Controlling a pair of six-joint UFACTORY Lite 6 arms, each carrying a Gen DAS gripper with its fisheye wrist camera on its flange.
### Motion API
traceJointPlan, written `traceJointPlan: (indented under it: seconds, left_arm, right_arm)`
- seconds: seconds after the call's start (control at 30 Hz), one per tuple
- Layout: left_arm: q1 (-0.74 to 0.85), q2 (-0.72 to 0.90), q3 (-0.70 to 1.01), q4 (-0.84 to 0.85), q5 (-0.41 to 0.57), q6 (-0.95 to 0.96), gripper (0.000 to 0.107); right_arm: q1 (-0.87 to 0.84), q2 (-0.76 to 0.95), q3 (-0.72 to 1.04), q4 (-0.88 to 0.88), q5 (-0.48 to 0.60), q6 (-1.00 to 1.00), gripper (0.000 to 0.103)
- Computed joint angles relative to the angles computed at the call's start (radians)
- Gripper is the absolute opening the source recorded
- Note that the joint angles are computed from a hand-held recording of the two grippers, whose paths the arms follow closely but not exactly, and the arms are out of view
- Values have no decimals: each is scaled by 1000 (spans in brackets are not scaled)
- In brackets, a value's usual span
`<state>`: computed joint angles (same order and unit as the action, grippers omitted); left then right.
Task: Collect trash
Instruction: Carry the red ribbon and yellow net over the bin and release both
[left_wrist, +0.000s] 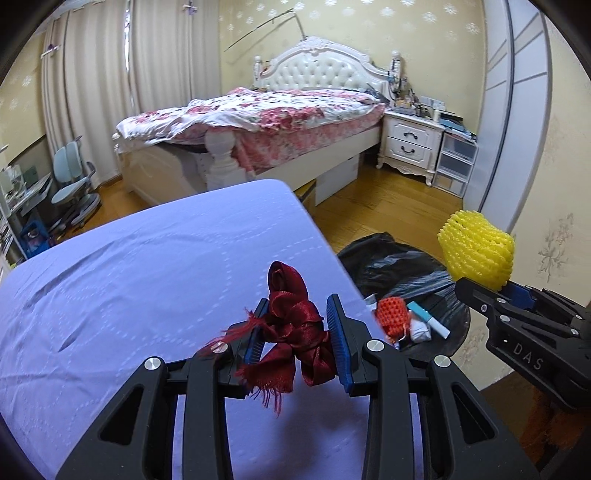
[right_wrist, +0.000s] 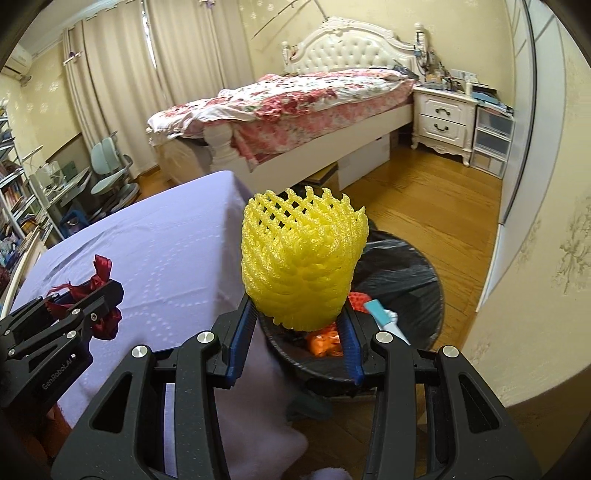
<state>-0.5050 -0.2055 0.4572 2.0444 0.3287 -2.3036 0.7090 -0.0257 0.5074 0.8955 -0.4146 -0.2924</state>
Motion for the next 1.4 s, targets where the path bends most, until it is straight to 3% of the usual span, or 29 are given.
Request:
traceJointPlan:
  seconds: [0.43, 0.87, 1.23, 1.33, 1.4]
  left_arm:
    - [-75, 331, 280, -14, 21, -24, 34]
    - [-78, 492, 448, -112, -4, 74, 34]
    - [-87, 578, 559, -302, -17, 279, 34]
    - [-87, 580, 564, -323, -18, 301, 37]
    - [-87, 576, 563, -329, -14, 300, 53]
  right_arm:
    - [-262, 70, 1, -421, 18, 278, 41]
    - [-340, 182, 91, -511, 24, 341, 41]
    - [-409, 273, 160, -647, 44, 464, 42]
    - [-411, 288, 171, -651, 45, 467, 42]
    - [-412, 298, 173, -646, 37, 458, 43]
